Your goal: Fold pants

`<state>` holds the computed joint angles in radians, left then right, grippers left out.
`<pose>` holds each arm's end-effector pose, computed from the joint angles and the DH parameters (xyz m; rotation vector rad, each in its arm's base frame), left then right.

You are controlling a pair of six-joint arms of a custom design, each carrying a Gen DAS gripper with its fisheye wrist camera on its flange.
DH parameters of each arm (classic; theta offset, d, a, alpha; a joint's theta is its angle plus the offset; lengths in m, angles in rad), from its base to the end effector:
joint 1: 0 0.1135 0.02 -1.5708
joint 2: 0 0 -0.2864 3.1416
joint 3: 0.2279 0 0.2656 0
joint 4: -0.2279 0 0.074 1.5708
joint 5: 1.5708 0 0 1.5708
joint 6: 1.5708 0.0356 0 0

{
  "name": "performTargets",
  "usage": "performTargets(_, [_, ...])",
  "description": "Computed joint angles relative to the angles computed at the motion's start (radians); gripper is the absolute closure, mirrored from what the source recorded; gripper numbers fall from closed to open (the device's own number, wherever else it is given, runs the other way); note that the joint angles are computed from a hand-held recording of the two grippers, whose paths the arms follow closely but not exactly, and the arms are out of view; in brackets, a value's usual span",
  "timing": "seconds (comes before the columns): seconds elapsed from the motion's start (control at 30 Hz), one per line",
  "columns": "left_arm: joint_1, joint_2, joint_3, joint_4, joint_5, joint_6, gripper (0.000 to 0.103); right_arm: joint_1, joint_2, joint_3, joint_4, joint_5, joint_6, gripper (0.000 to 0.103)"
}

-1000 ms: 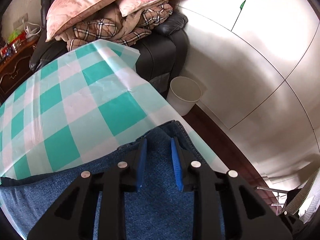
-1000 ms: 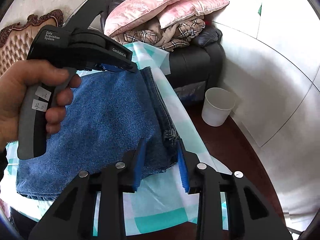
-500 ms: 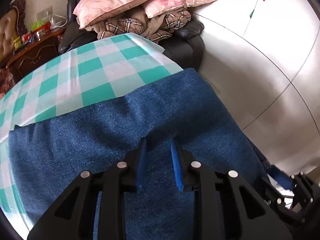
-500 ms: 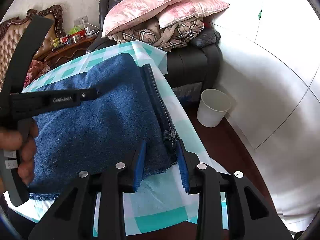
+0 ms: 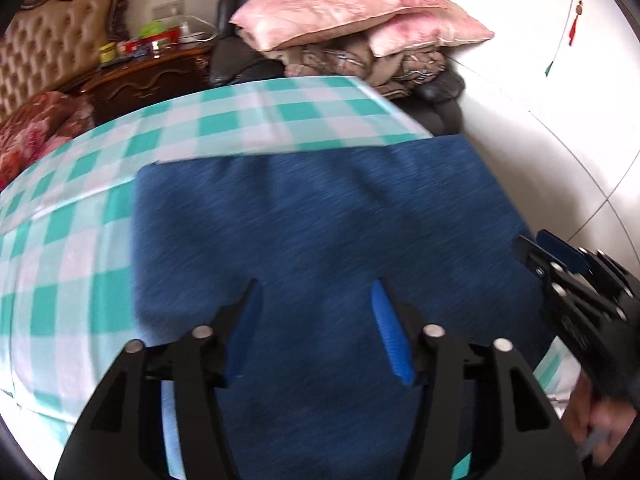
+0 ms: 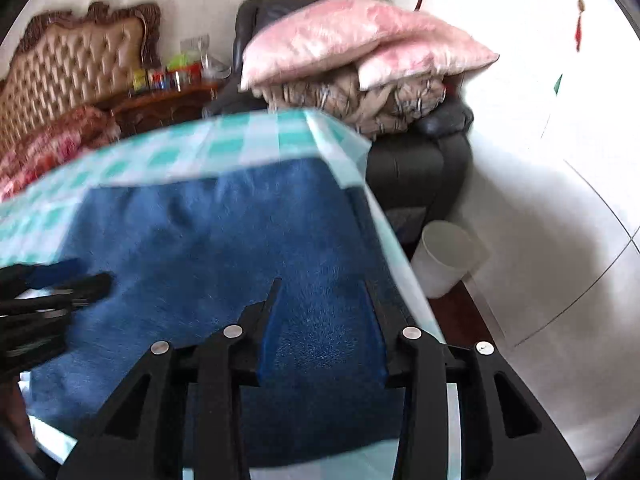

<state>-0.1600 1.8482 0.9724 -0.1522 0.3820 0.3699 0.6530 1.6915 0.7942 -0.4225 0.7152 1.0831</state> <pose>0.3587 -0.0713 0.1370 0.7955 2.4108 -0.4136 0.2428 0.1563 0.1353 0.6274 2.3380 -0.3512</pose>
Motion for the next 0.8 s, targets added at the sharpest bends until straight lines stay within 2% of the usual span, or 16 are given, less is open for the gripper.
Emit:
performTargets(0.1, [0.044,0.005,-0.013,-0.024,0.005,0.032,0.037,-0.006,0.041,-0.007,0.033,-0.006,-0.010,0.065])
performTargets(0.27, [0.069,-0.019,-0.063,-0.035,0.009,0.085,0.028,0.018,0.048,0.014,-0.033,-0.007,0.050,0.064])
performTargets(0.37, [0.074,-0.045,-0.092,-0.041,0.009,0.105,0.025,0.045,0.038,0.015,-0.076,-0.014,0.106,0.059])
performTargets(0.47, [0.099,-0.093,-0.139,-0.051,0.018,0.144,0.024,0.099,0.035,0.032,-0.154,-0.009,0.180,0.052])
performTargets(0.57, [0.127,-0.164,-0.195,-0.061,0.023,0.197,0.024,0.155,0.028,0.065,-0.264,0.000,0.275,0.050])
performTargets(0.7, [0.187,-0.281,-0.240,-0.137,0.074,0.251,0.022,0.237,0.009,0.117,-0.422,-0.003,0.430,0.045])
performTargets(0.77, [0.224,-0.351,-0.257,-0.171,0.109,0.265,0.007,0.275,0.008,0.147,-0.485,0.001,0.480,0.043])
performTargets(0.8, [0.240,-0.374,-0.259,-0.189,0.130,0.270,0.004,0.297,0.009,0.166,-0.525,0.002,0.516,0.043])
